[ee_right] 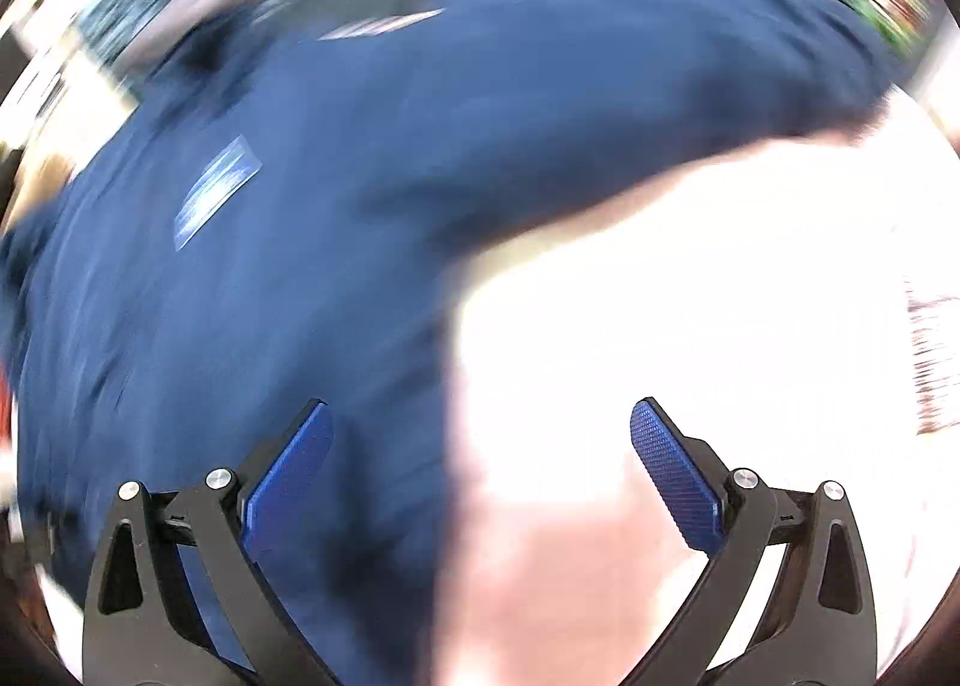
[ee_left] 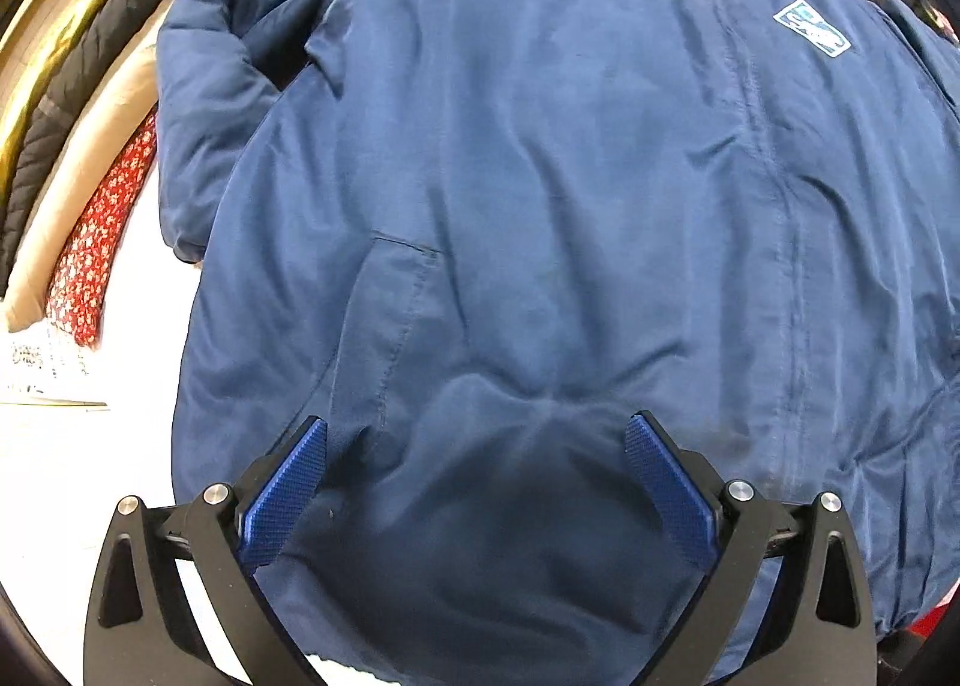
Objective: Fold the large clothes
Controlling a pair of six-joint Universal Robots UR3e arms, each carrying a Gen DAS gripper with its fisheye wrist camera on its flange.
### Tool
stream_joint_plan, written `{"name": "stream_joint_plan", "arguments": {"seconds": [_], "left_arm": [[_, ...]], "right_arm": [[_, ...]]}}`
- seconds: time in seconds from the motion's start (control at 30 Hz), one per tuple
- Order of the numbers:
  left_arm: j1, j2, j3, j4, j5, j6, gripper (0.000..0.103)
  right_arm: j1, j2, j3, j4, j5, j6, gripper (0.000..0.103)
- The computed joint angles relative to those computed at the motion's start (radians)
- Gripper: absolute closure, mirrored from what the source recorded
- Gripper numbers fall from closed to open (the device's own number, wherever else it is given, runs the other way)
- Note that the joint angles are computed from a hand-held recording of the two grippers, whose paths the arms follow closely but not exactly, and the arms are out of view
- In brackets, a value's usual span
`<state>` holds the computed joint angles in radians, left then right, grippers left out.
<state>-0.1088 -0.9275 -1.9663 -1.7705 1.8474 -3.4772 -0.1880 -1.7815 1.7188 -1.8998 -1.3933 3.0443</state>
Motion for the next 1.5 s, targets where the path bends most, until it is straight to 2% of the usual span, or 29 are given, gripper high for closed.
{"name": "stream_joint_plan", "arguments": {"seconds": [0.07,0.2,0.27,0.37,0.47,0.57,0.63,0.67,0.7,0.73,0.8,0.97,1.17,1.23,1.3,1.37,1.43,1.5], "left_arm": [[-0.071,-0.055,0.057,-0.03,0.005,-0.065,0.007],[-0.203,-0.157,0.172,-0.094,0.0,-0.197,0.007],[-0.233,-0.185,0.212,-0.119,-0.02,-0.237,0.007],[-0.354,-0.279,0.322,-0.171,-0.04,-0.353,0.007],[-0.498,-0.407,0.466,-0.231,-0.031,-0.451,0.007],[-0.596,-0.521,0.593,-0.273,-0.026,-0.487,0.007],[-0.639,-0.595,0.679,-0.285,-0.036,-0.498,0.007],[-0.637,-0.606,0.683,-0.274,-0.039,-0.484,0.007],[-0.656,-0.648,0.729,-0.275,-0.042,-0.483,0.007],[-0.666,-0.674,0.761,-0.278,-0.041,-0.48,0.007],[-0.681,-0.728,0.83,-0.281,-0.035,-0.467,0.007],[-0.679,-0.794,0.911,-0.228,-0.041,-0.423,0.007],[-0.666,-0.786,0.896,-0.155,-0.05,-0.376,0.007],[-0.634,-0.701,0.79,-0.13,-0.057,-0.35,0.007],[-0.63,-0.683,0.76,-0.111,-0.063,-0.349,0.007],[-0.619,-0.666,0.734,-0.099,-0.061,-0.339,0.007],[-0.611,-0.663,0.726,-0.089,-0.061,-0.34,0.007],[-0.599,-0.629,0.682,-0.069,-0.066,-0.342,0.007]], "right_arm": [[-0.188,0.058,-0.076,0.011,0.092,-0.026,0.011],[-0.402,0.218,-0.238,0.019,0.229,0.022,0.015],[-0.44,0.314,-0.331,0.005,0.248,0.065,0.02],[-0.481,0.418,-0.412,-0.028,0.279,0.128,0.024],[-0.488,0.484,-0.44,-0.056,0.303,0.187,0.026],[-0.503,0.506,-0.435,-0.121,0.341,0.219,0.032],[-0.503,0.545,-0.501,-0.084,0.359,0.201,0.062],[-0.511,0.544,-0.519,-0.059,0.374,0.191,0.071],[-0.489,0.563,-0.517,-0.099,0.374,0.217,0.085],[-0.452,0.573,-0.501,-0.155,0.367,0.26,0.088],[-0.465,0.602,-0.547,-0.172,0.404,0.268,0.091],[-0.549,0.364,-0.431,-0.157,0.385,0.223,0.093],[-0.789,0.036,-0.214,0.059,0.44,0.039,0.094],[-0.851,-0.035,-0.135,0.141,0.448,-0.035,0.093],[-0.919,-0.077,-0.063,0.237,0.491,-0.087,0.093],[-0.972,-0.095,0.002,0.287,0.536,-0.1,0.087],[-0.999,-0.094,0.019,0.336,0.542,-0.073,0.069],[-1.085,-0.165,0.06,0.41,0.585,-0.097,0.058]]}}
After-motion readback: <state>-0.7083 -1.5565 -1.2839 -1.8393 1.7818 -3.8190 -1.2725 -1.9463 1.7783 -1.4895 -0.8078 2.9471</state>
